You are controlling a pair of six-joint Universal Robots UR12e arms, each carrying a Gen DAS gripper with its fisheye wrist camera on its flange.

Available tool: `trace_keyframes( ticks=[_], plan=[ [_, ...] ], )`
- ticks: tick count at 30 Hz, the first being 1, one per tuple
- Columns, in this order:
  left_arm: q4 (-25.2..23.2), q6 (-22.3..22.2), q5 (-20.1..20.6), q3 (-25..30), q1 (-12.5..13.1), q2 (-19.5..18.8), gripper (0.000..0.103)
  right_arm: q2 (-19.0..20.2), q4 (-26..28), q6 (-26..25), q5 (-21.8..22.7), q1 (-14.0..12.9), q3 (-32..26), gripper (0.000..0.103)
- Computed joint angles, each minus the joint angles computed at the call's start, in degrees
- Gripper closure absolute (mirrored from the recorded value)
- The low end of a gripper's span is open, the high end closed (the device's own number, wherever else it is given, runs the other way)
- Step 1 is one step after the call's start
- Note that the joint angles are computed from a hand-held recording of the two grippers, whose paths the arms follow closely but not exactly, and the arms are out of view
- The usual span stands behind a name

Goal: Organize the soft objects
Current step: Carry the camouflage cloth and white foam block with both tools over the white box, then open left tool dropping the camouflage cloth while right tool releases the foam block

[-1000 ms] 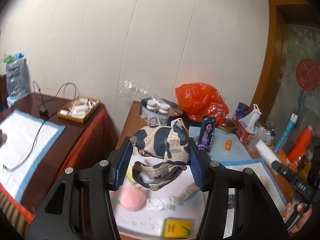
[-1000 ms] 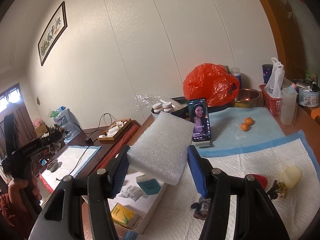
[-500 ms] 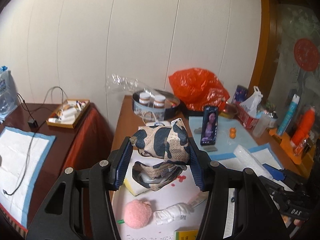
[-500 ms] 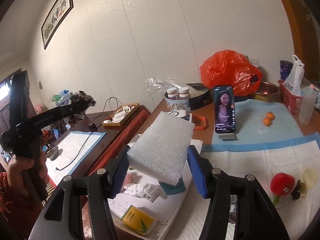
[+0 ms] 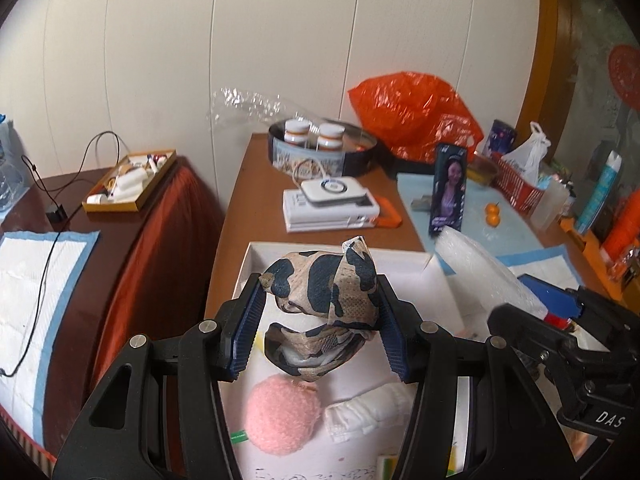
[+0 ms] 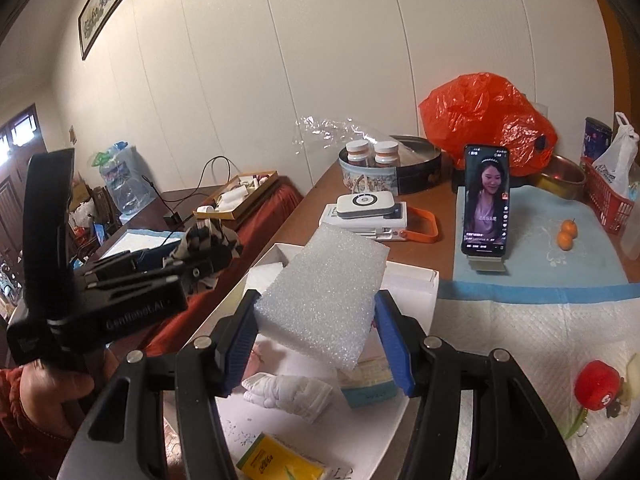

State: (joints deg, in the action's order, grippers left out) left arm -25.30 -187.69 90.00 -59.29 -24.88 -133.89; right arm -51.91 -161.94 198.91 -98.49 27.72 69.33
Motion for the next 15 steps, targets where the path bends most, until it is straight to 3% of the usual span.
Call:
trace_keyframes(
  ticks=[8, 11, 12, 13, 15],
  plan=[
    [-4.6, -2.6, 0.0, 1.3, 0.8, -1.3, 0.049, 3.4, 4.6, 2.2, 2.7, -0.2, -4.4, 0.044],
    [-5.0, -3.8, -0.9, 1.0, 1.0, -1.3, 0.042, 4.1, 5.3, 2.3, 3.2, -0.1, -5.2, 0.039],
    [-4.7, -4.3, -0.7, 0.6, 1.1, -1.2, 0.033, 4.2, 5.6, 2.2, 3.5, -0.1, -5.4, 0.033],
    [-3.7, -5.3, 0.9, 0.0, 1.0, -0.9, 0.016, 4.4, 5.9, 2.1, 3.2, 0.0, -5.6, 0.021],
    [-0.8, -7.3, 1.9, -1.7, 1.1, -0.3, 0.000, 4.4, 5.7, 2.3, 1.0, 0.3, -5.5, 0.018]
  ],
)
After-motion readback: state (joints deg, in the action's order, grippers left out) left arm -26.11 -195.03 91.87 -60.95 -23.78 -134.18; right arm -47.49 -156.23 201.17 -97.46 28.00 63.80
